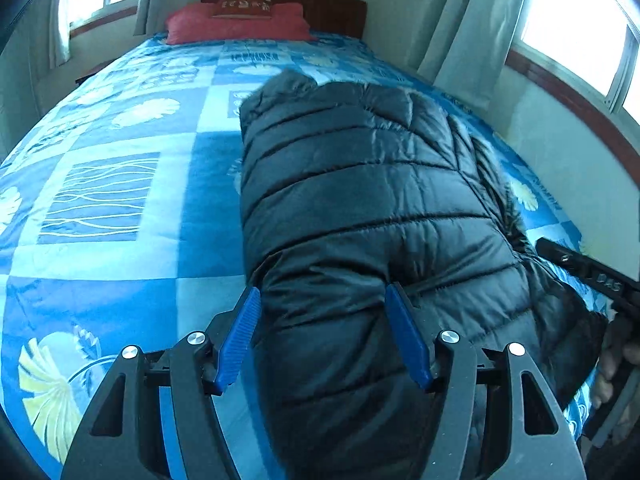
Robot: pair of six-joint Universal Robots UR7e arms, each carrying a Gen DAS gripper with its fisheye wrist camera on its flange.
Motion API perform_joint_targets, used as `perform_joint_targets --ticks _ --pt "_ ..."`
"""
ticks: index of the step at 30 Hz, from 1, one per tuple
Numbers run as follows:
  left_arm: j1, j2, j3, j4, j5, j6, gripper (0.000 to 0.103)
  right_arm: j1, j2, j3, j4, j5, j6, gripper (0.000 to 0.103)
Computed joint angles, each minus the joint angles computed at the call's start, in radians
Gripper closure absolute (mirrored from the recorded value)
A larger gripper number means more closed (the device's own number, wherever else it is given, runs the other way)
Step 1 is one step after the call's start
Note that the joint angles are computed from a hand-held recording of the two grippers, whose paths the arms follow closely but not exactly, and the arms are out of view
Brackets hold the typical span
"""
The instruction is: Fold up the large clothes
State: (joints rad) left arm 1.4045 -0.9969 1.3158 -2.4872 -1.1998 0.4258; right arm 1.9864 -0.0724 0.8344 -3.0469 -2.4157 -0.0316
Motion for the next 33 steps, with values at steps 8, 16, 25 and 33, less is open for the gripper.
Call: perform_joint_targets --ticks 8,16,25,33 --pt "0.034 -0.096 0.084 -0.035 -0.08 -0.041 0.038 0.053 -0.025 0.074 -0.003 0.078 -0.054 0.07" --pt "0.04 -0.046 0.039 0.059 -0.07 -0.086 0.039 0.015 -0.028 0.126 0.082 0.053 0.049 0.079" --pt "0.051 0.017 -0.02 0.127 -0.062 -0.113 0.039 -0.033 -0.025 0.174 0.023 0.112 0.08 0.08" --pt "0.038 -0.038 -0.03 0.126 -0.088 -0.095 0.04 0.011 -0.073 0.181 0.116 0.071 0.117 0.072"
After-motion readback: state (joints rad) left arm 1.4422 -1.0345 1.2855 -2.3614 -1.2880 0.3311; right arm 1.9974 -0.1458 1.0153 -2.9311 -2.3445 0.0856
